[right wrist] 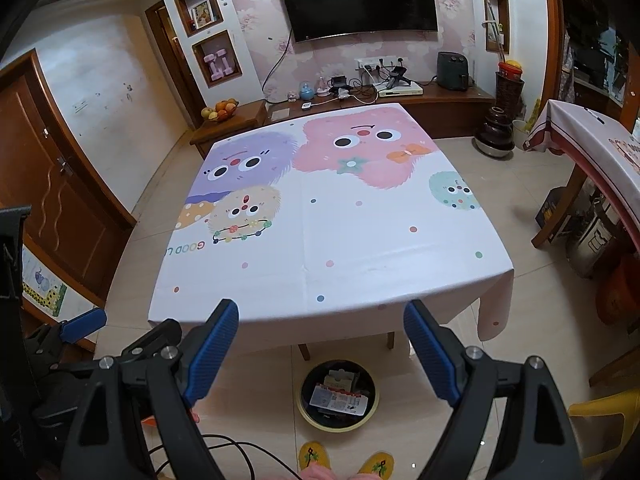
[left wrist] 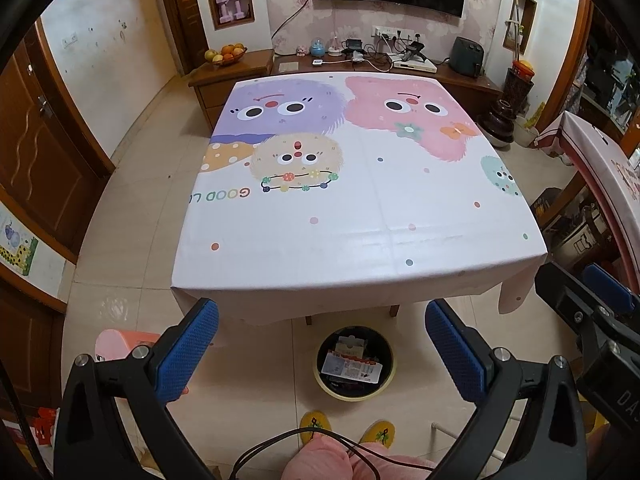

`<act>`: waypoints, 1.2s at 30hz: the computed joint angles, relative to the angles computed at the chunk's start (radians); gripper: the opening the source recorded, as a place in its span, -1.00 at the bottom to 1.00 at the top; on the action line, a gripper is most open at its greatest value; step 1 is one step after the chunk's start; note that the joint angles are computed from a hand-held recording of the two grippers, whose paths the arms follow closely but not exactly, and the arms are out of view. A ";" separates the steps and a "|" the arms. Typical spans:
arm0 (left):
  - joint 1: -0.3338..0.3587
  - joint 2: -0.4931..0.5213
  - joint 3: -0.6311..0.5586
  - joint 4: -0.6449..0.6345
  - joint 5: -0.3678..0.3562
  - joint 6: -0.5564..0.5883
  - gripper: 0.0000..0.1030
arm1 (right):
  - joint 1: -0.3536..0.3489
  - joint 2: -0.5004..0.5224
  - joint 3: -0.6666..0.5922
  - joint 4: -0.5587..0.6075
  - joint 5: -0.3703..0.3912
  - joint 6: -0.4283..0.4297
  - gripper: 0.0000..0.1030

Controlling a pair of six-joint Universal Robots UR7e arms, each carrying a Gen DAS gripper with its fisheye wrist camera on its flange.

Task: Collect trash

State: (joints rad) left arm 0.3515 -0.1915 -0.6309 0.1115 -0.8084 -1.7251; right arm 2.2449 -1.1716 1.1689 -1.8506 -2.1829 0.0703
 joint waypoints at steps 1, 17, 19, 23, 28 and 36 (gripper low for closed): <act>0.000 0.001 -0.004 0.003 -0.001 -0.004 0.98 | 0.000 0.000 -0.001 0.001 0.000 0.000 0.66; -0.003 0.001 -0.011 0.006 -0.006 -0.011 0.98 | -0.003 -0.008 0.011 0.019 -0.003 0.009 0.66; -0.002 0.003 -0.017 0.009 -0.007 -0.009 0.98 | -0.003 -0.005 0.009 0.020 -0.003 0.009 0.66; -0.003 0.004 -0.020 0.010 -0.009 -0.008 0.98 | -0.002 -0.005 0.009 0.021 -0.004 0.012 0.66; -0.002 0.015 -0.042 0.014 -0.018 0.000 0.98 | -0.007 -0.006 0.012 0.026 -0.001 0.011 0.66; 0.000 0.014 -0.036 0.004 -0.027 0.008 0.98 | -0.015 -0.007 0.014 0.026 0.006 0.007 0.66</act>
State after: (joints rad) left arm 0.3517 -0.1777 -0.6667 0.1155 -0.8357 -1.7168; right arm 2.2297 -1.1783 1.1828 -1.8245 -2.1767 0.0772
